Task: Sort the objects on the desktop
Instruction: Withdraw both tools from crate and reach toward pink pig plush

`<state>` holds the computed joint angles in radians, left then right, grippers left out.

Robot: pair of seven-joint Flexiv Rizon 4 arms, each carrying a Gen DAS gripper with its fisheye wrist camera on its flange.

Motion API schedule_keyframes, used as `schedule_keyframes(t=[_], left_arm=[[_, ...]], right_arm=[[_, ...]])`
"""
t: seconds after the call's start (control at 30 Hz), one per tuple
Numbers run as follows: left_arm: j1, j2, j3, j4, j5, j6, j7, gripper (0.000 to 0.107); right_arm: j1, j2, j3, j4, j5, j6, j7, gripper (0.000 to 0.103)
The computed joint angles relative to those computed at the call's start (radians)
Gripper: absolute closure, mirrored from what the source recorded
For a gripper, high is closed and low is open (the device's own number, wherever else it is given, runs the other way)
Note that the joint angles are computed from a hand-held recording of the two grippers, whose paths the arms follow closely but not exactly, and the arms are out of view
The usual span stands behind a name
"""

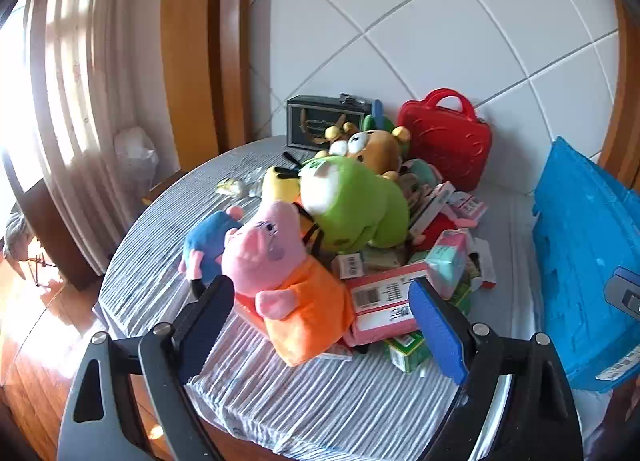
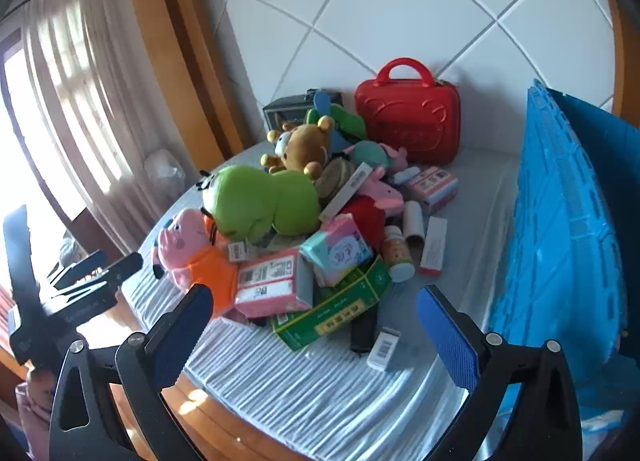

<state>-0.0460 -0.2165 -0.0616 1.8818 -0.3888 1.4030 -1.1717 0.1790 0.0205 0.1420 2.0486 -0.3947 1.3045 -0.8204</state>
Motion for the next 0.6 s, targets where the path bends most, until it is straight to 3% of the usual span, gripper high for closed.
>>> schedule_keyframes(t=[0.2,0.33,0.5,0.6], left_arm=[[-0.064,-0.042,0.153,-0.038,0.255,-0.071,-0.281,0.017],[-0.058,-0.052,0.177,-0.050,0.345,-0.135,-0.392,0.017],[-0.010,-0.046,0.153,-0.060,0.366,-0.142,-0.402,0.017],[0.031,-0.061,0.119,-0.083,0.321,-0.136,-0.342,0.017]], right_arm=[[0.015,-0.092,0.009,-0.045,0.217,0.020,-0.211,0.000],[0.007,-0.147,0.027,-0.088,0.350,-0.022,-0.337,0.000],[0.010,-0.190,0.032,-0.147,0.420,-0.082,-0.384,0.000],[0.032,-0.205,0.014,-0.158,0.376,-0.073,-0.336,0.000]])
